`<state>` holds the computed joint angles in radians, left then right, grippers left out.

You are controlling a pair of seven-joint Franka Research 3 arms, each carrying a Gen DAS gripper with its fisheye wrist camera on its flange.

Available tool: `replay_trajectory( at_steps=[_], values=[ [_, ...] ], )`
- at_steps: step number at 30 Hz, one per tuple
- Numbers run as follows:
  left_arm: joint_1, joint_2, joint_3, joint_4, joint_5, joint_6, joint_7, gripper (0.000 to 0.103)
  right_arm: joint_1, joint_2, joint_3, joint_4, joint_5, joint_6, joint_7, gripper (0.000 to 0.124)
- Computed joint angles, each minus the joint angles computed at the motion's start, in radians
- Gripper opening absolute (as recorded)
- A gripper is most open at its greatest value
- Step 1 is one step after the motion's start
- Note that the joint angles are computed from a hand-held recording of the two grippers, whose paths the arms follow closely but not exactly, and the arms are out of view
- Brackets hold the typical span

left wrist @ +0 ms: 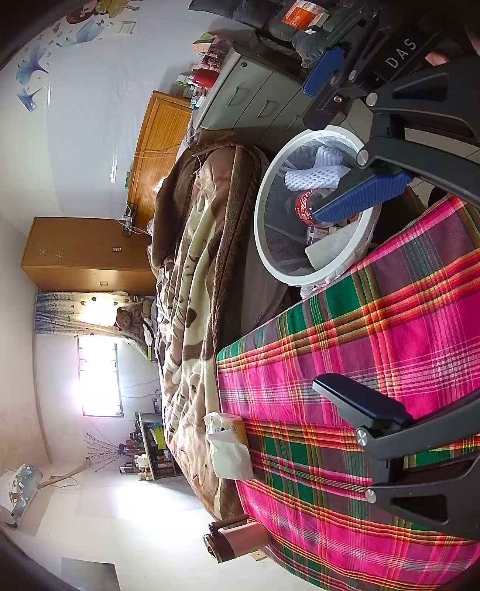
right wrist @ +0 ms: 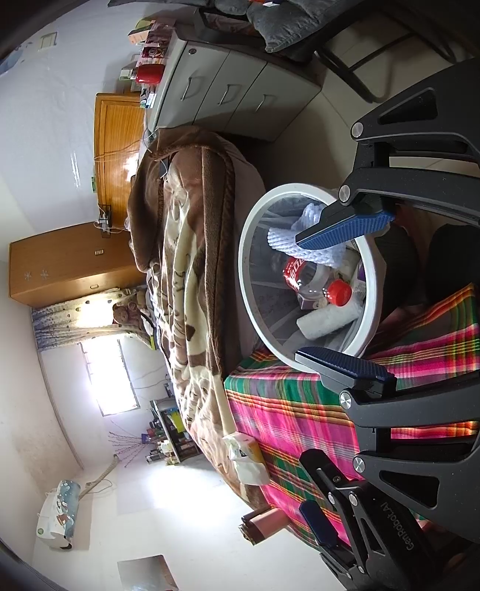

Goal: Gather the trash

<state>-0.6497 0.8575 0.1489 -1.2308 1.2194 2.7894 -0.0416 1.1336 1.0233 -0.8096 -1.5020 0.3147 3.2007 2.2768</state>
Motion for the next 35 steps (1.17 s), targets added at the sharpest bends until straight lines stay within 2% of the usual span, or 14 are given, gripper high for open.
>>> replay_trajectory(
  at_steps=[35],
  values=[
    [-0.001,-0.007,-0.002,-0.013,0.012,-0.003,-0.020,0.085,-0.005,0.001,0.009,0.010,-0.013,-0.005,0.005,0.056]
  ],
)
